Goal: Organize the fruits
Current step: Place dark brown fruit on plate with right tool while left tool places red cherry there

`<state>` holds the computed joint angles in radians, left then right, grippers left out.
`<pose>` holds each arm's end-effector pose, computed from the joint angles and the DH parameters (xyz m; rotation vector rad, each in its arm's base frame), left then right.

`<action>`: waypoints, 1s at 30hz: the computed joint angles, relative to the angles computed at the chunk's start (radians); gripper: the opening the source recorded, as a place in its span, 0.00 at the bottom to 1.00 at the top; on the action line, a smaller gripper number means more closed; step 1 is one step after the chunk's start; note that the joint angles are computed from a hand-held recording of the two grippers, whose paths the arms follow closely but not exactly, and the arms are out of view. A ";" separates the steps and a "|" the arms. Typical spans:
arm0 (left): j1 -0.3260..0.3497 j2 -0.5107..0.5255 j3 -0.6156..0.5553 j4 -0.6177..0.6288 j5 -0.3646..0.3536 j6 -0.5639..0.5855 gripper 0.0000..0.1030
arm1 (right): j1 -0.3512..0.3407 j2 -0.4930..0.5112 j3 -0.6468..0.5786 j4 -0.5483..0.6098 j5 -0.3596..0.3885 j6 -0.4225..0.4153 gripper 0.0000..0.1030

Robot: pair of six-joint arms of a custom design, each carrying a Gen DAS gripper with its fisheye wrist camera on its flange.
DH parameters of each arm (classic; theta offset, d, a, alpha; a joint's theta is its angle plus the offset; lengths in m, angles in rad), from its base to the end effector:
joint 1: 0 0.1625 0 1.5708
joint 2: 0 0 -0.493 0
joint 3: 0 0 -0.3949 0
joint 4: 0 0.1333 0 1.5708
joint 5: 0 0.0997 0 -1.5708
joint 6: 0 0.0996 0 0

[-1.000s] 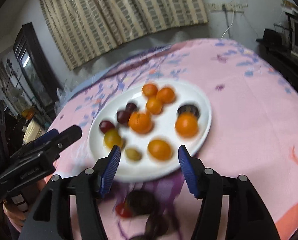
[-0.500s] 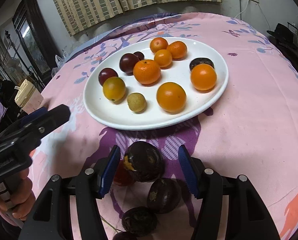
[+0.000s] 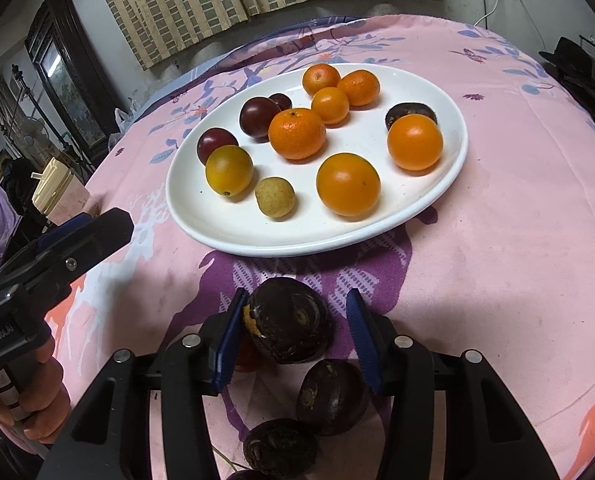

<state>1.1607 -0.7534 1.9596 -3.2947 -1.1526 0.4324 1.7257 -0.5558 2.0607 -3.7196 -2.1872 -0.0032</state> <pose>-0.0927 -0.6489 0.1011 0.9436 2.4685 -0.6924 0.1633 -0.5548 0.0234 -0.0657 -2.4562 0.8716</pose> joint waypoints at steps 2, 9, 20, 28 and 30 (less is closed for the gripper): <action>0.000 -0.001 0.000 0.002 -0.002 -0.002 0.95 | -0.006 -0.002 0.000 0.003 0.017 -0.002 0.49; -0.001 0.001 0.001 -0.003 0.000 0.000 0.95 | -0.016 -0.011 0.010 0.003 0.066 -0.010 0.40; -0.001 -0.039 0.037 0.136 -0.130 0.170 0.87 | -0.093 -0.095 0.177 -0.254 0.400 0.038 0.39; -0.023 -0.007 0.067 0.202 -0.115 0.289 0.53 | -0.095 -0.096 0.199 -0.306 0.387 0.063 0.39; -0.024 0.002 0.070 0.200 -0.116 0.293 0.52 | -0.093 -0.097 0.201 -0.307 0.389 0.060 0.39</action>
